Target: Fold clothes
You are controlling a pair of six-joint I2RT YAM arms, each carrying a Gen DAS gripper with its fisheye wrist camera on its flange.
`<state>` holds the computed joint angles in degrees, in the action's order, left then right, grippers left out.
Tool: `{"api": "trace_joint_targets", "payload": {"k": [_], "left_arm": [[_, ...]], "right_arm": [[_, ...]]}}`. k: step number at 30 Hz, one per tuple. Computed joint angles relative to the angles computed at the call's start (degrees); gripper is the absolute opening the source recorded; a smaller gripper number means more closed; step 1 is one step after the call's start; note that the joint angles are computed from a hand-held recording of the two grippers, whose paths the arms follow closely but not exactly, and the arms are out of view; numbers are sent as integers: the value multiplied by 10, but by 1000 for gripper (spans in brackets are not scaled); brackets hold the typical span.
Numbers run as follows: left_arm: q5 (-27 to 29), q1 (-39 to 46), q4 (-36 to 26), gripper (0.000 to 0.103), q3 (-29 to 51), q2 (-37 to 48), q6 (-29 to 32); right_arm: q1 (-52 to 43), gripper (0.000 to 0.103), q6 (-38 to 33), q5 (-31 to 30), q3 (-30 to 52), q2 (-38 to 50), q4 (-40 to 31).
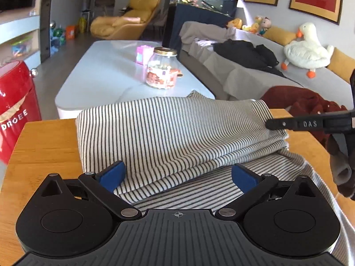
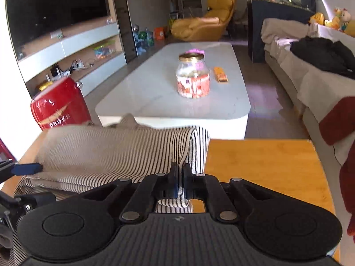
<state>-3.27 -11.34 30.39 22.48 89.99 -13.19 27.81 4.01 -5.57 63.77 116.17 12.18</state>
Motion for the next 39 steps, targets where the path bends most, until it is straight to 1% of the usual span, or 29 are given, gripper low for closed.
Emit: {"api": "trace_joint_targets", "payload": {"k": [1,3,5,6,7,8,9,10,11,13,14,16,18,19,21,22,24,26,27,29,31,33,35,36,39], "left_arm": [[-11,-4,11,103,-2,6,6],[-22,-11,-8,103,-4,-10,4],[-44,-23,-30,103,-13,-34,-6],[-59,-33,-42,103,-20,-49,-13],[-71,-42,-53,103,-33,-73,-21],[-80,-52,-66,103,-47,-101,-27],[-90,-67,-93,103,-60,-136,-38],[-102,-84,-124,103,-72,-174,-50],[-121,-108,-158,103,-84,-212,-65],[-165,-164,-239,103,-102,-291,-102],[-193,-201,-281,103,-108,-326,-123],[-258,-291,-375,103,-111,-388,-180],[-331,-403,-477,103,-101,-419,-262],[-366,-463,-529,103,-90,-419,-316],[-412,-557,-617,103,-64,-394,-421],[-425,-593,-649,103,-55,-380,-467],[-444,-661,-712,103,-40,-360,-553],[-457,-722,-763,103,-25,-332,-634],[-462,-748,-784,103,-17,-317,-670],[-466,-788,-811,103,-6,-301,-718],[-464,-812,-815,103,0,-286,-733],[-461,-834,-816,103,7,-272,-743],[-453,-841,-813,103,13,-248,-736],[-451,-845,-816,103,15,-237,-738],[-439,-856,-833,103,15,-208,-762]], "right_arm": [[4,5,-5,10,-20,-4,30],[12,9,-5,26,-51,-31,51],[14,13,-5,22,-99,-78,68],[14,21,-10,16,-132,-108,77],[14,34,-15,11,-163,-139,84],[14,40,-20,5,-194,-170,89],[14,45,-24,-1,-223,-203,92],[14,48,-30,-6,-253,-235,92],[13,50,-37,-11,-286,-268,91],[12,59,-52,-21,-347,-338,78],[12,61,-60,-25,-376,-374,68],[16,67,-82,-31,-430,-451,37],[31,71,-113,-33,-484,-553,-15],[42,73,-127,-33,-506,-607,-48],[78,75,-146,-27,-542,-715,-121],[103,76,-151,-16,-555,-762,-156],[167,77,-150,28,-576,-821,-196],[233,77,-136,94,-597,-833,-193],[252,77,-125,114,-604,-825,-185],[265,77,-98,134,-606,-798,-163],[273,77,-77,159,-607,-770,-137],[275,77,-70,202,-604,-743,-102],[264,68,-68,228,-598,-737,-86],[247,63,-69,227,-593,-740,-84],[192,61,-74,196,-582,-766,-99]]}}
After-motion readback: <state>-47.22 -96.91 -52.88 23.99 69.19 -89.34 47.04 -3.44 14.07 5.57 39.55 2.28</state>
